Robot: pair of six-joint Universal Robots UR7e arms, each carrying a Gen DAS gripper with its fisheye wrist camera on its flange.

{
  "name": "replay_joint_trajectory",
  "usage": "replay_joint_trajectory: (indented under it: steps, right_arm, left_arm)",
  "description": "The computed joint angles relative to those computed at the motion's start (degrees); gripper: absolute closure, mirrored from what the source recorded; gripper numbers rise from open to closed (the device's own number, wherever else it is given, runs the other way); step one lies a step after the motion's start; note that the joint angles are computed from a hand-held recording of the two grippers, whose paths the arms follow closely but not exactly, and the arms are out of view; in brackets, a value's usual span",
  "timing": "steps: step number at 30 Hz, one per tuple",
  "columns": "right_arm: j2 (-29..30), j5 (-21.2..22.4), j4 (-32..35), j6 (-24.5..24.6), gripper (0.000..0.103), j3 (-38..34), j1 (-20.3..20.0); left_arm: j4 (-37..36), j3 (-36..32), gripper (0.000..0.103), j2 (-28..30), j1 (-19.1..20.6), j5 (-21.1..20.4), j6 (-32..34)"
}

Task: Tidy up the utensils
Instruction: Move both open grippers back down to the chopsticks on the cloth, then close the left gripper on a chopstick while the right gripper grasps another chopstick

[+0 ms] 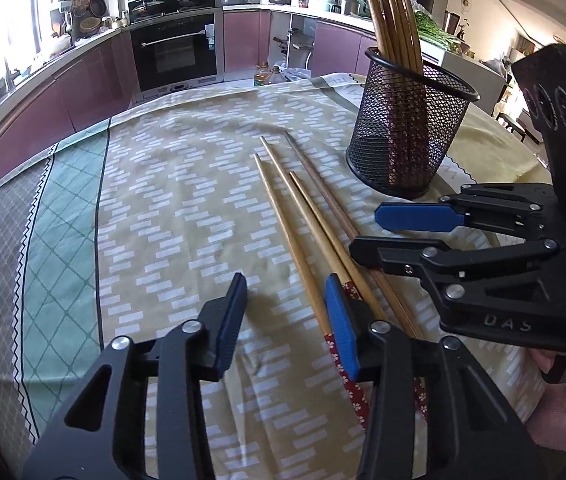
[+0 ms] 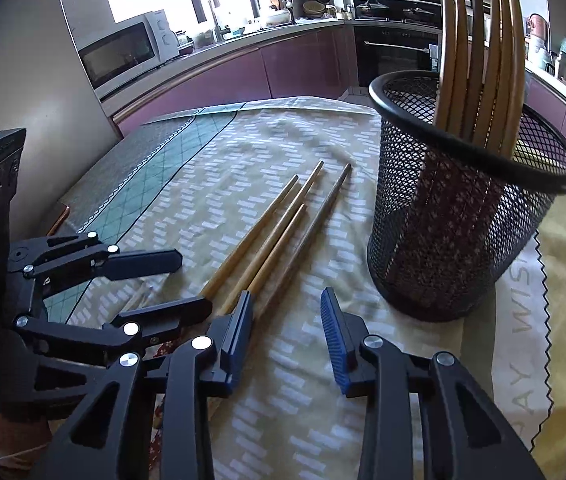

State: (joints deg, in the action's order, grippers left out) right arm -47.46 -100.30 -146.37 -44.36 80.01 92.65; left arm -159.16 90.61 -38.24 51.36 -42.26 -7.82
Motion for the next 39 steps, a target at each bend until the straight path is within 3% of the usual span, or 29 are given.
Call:
replay_joint_trajectory:
  steps: [6,17,20,24,32,39]
  right_arm:
    - [-0.55,-0.63,1.65,-0.88,0.079,-0.41,-0.21]
    - [1.18,-3.30,-0.66,-1.30,0.079,-1.43,0.74]
    - [1.90,-2.61,-0.79,-0.18,0.081,-2.33,0.68]
    - [2.04,-1.15,0.72,2.00,0.093,-3.35,0.26]
    - [0.13,1.93,0.76,5.25,0.097,-1.78,-1.06]
    - [-2.63,5.76,2.50,4.30,0.097,0.16,-1.92]
  left_arm:
    - [-0.73,0.89,0.081,-0.77,0.28,-1.64,-0.87]
    - [2.54,-2.42,0.078,0.07,1.26,-4.16,-0.59]
    - [3.48,-3.97,0.081,0.72,1.62,-4.13,-0.51]
    - [4.22,-5.23,0.093,1.38,1.84,-3.66,-1.56]
    - [-0.19,-3.04,0.095,0.70,1.67,-4.00,-2.50]
    - [-1.61,0.07,0.095,-1.18,1.23,-5.81,-2.38]
